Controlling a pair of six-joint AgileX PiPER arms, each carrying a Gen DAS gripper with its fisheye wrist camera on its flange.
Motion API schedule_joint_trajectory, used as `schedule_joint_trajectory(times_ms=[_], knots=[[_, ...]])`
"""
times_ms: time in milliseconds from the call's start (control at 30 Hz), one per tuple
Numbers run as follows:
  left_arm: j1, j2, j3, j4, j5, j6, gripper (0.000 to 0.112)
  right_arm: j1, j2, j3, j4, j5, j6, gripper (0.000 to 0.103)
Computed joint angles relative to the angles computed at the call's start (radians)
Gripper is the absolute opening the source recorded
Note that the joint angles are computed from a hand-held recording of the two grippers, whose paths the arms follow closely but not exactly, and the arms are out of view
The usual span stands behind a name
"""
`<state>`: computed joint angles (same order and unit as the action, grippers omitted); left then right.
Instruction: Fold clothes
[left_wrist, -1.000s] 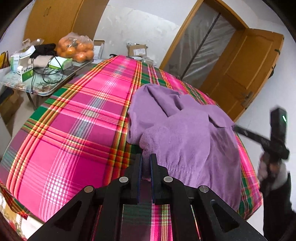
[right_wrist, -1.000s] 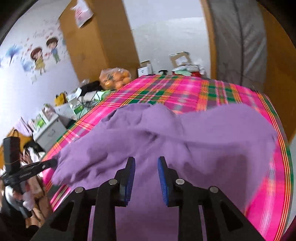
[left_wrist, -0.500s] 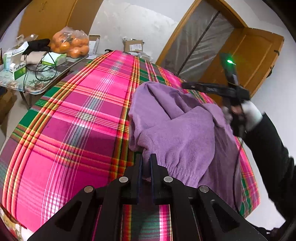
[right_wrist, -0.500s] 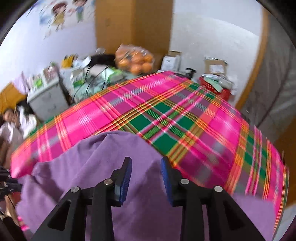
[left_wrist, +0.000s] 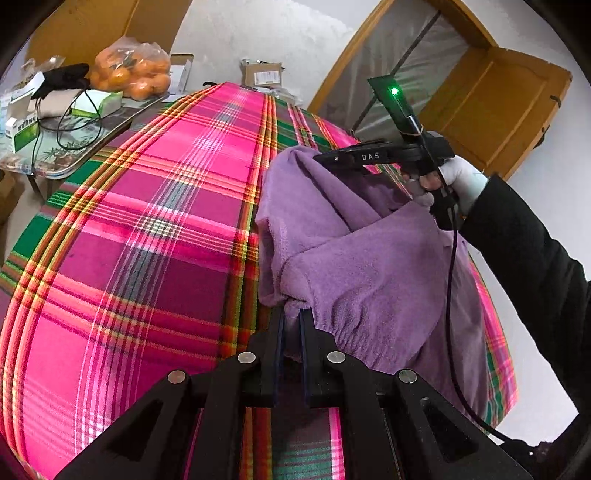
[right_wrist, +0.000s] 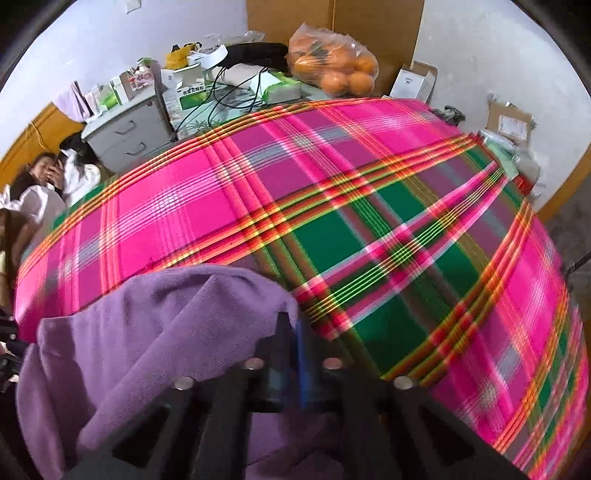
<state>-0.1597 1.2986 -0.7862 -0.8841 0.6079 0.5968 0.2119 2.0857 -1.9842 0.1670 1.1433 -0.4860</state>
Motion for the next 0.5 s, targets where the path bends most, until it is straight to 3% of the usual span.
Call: schedule_joint_trajectory(times_ms=[133, 267, 500], knots=[[-0.011, 0.003, -0.016, 0.029, -0.022, -0.029, 0.008, -0.045, -0.094, 0.053, -0.020, -0.134, 0.084, 0.003], [-0.037, 0.014, -0.054, 0.077, -0.060, -0.092, 0.008, -0.127, -0.183, 0.073, -0.153, -0.254, 0.329, 0.003], [-0.115, 0.066, -0.169, 0.154, -0.103, -0.177, 0.008, -0.372, -0.412, 0.331, -0.245, -0.412, 0.641, 0.003]])
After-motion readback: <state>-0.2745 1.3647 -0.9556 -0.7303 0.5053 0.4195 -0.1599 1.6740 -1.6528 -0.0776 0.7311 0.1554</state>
